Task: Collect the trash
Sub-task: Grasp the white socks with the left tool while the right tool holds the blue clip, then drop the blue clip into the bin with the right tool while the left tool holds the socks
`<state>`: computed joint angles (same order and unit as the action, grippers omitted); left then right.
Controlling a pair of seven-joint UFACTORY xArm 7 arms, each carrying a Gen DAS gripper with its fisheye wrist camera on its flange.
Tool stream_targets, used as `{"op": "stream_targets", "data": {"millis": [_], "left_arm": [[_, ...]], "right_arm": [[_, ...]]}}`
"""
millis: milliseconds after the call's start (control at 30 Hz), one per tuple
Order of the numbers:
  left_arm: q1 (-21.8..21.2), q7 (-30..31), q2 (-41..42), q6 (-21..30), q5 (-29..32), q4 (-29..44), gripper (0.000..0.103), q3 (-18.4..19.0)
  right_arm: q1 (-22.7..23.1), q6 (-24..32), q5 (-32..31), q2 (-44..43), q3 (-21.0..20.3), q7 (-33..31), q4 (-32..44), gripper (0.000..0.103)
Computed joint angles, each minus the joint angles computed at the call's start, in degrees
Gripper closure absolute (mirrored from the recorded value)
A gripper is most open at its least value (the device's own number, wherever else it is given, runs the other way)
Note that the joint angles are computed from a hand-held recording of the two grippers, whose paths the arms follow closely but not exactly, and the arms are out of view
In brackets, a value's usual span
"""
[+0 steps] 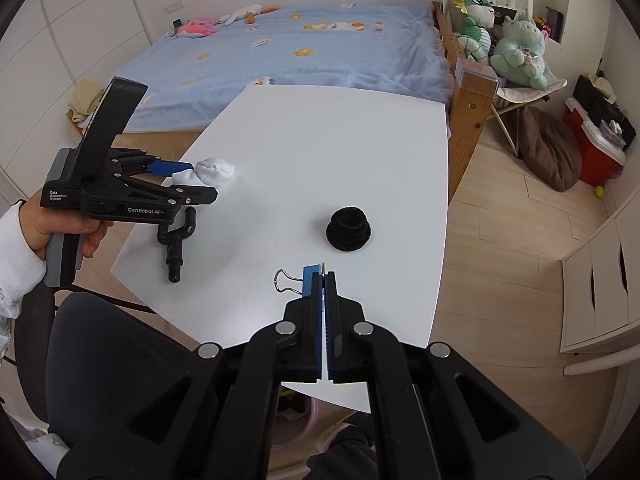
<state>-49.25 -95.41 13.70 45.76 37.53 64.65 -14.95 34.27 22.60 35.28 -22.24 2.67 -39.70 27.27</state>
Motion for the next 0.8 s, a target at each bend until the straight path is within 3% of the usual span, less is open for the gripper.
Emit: {"op": "stream_targets", "data": {"millis": [33, 100, 167, 433, 800], "left_arm": [[0.0, 0.0, 0.1, 0.0, -0.1, 0.0, 0.054, 0.0], [0.1, -0.2, 0.1, -0.3, -0.1, -0.2, 0.070, 0.1], [-0.1, -1.0, -0.2, -0.2, 0.5, -0.5, 0.072, 0.2], [-0.7, -4.1, -2.0, 3.1, 3.9, -0.4, 0.073, -0.4], [-4.3, -8.2, -3.6, 12.1, 8.6, 3.2, 0.073, -3.8]], "right_arm": [[0.0, 0.0, 0.0, 0.0, 0.0, 0.0, -0.1, 0.102], [0.0, -0.1, 0.1, 0.0, 0.0, 0.0, -0.1, 0.102], [0.1, -0.1, 0.4, 0.0, -0.2, -0.3, -0.1, 0.102], [0.4, -0.2, 1.1, -0.5, -0.2, -0.6, -0.3, 0.102], [2.0, 1.0, 1.6, -7.0, -1.2, 0.1, -3.0, 0.102]]}}
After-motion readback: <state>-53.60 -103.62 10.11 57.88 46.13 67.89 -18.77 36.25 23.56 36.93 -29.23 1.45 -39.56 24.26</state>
